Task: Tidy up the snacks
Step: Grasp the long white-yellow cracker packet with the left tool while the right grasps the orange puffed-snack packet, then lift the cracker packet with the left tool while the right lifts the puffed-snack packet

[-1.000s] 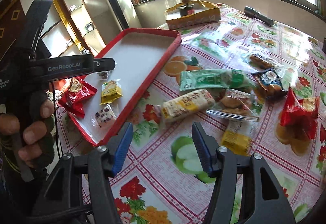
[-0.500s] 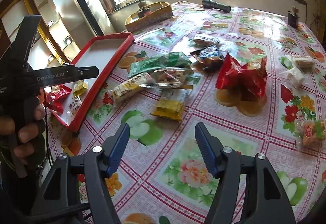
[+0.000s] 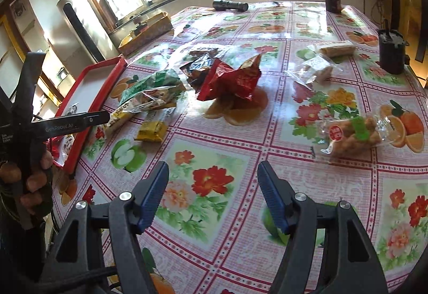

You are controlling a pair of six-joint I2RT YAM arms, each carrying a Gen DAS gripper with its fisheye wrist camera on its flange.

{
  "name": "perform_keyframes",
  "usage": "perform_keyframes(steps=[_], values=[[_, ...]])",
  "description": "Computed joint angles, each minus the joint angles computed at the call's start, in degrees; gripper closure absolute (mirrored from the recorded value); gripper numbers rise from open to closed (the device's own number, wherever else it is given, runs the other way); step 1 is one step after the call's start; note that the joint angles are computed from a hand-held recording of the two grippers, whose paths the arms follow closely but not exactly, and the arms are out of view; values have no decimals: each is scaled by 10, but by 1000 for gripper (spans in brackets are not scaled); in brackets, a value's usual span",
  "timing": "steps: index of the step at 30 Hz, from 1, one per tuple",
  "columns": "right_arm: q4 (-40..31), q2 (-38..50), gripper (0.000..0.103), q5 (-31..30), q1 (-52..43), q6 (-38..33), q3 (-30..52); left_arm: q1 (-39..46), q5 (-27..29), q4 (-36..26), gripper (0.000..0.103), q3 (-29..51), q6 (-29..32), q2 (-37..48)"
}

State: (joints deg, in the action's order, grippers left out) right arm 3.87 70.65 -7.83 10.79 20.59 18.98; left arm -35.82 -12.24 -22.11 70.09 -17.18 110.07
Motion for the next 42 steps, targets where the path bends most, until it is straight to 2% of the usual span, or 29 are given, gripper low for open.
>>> perform_keyframes(steps=[7, 15, 18, 23, 31, 33, 35, 37, 39, 40, 42], values=[[-24, -30, 32, -16, -74, -8, -26, 7, 7, -13, 32, 28, 20, 30], [-63, -42, 31, 5, -146, -2, -21, 12, -3, -19, 32, 64, 50, 64], [-63, -11, 31, -5, -181, 0, -6, 19, 1, -23, 32, 78, 56, 79], [-65, 51, 28, 23, -171, 10, 42, 32, 23, -38, 32, 98, 54, 103], [-59, 166, 25, 98, -125, 26, 132, 33, 67, -35, 30, 98, 64, 104], [-55, 198, 25, 140, -109, 17, 156, 33, 83, -37, 41, 98, 68, 103], [-50, 226, 25, 179, -95, -1, 175, 39, 122, -48, 60, 102, 79, 101], [-43, 238, 34, 199, -87, -22, 182, 45, 161, -65, 65, 113, 85, 105], [-33, 234, 53, 185, -90, -41, 178, 45, 160, -72, 65, 121, 88, 109], [-31, 232, 56, 181, -92, -49, 177, 43, 149, -72, 64, 125, 88, 112], [-30, 228, 57, 168, -100, -57, 174, 40, 134, -80, 56, 142, 81, 123]])
